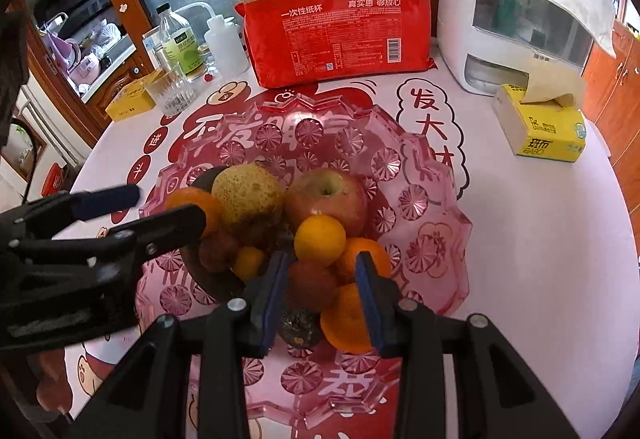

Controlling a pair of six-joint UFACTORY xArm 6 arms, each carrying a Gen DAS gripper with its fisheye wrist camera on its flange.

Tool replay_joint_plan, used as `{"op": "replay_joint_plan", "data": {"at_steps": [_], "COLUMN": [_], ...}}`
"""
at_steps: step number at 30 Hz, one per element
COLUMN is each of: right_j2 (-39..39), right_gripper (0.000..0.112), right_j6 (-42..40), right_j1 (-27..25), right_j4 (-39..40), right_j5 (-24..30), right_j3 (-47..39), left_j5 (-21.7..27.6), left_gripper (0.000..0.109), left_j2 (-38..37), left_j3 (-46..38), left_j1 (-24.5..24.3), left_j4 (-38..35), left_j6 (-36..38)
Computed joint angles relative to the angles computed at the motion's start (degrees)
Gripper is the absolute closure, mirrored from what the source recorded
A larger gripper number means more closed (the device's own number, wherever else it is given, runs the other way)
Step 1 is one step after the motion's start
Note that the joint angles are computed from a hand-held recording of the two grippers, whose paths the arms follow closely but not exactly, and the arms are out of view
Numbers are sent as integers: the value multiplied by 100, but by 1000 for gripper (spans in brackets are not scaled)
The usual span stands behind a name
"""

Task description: Organize fruits

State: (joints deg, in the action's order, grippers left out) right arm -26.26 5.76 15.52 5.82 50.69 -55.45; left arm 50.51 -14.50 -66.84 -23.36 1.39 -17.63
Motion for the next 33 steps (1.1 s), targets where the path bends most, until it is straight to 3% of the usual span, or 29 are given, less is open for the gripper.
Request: {"op": "replay_joint_plan", "data": {"at_steps": [3, 10, 25, 33], "right_j2": [-57, -197, -910, -2060], "right_gripper": [69, 68, 59, 59], "right_j6": [22, 249, 858, 1164], "right_j1": [-14, 122, 441, 733], "right_j4": [50, -308, -833, -934], "right_j5": [-44, -115, 179, 796], "right_j3": [36, 86, 505, 1112], "left_j5": [54, 158, 706, 1256], "left_gripper": [16, 6, 6, 6], "left_j2": [-54, -261, -1237, -2323], "left_j3": [-9, 118, 732, 1322], "left_j1": [0, -54, -245, -871], "left_j4": [-6, 222, 587, 1231], "left_j6": [-11, -215, -853, -1664]}}
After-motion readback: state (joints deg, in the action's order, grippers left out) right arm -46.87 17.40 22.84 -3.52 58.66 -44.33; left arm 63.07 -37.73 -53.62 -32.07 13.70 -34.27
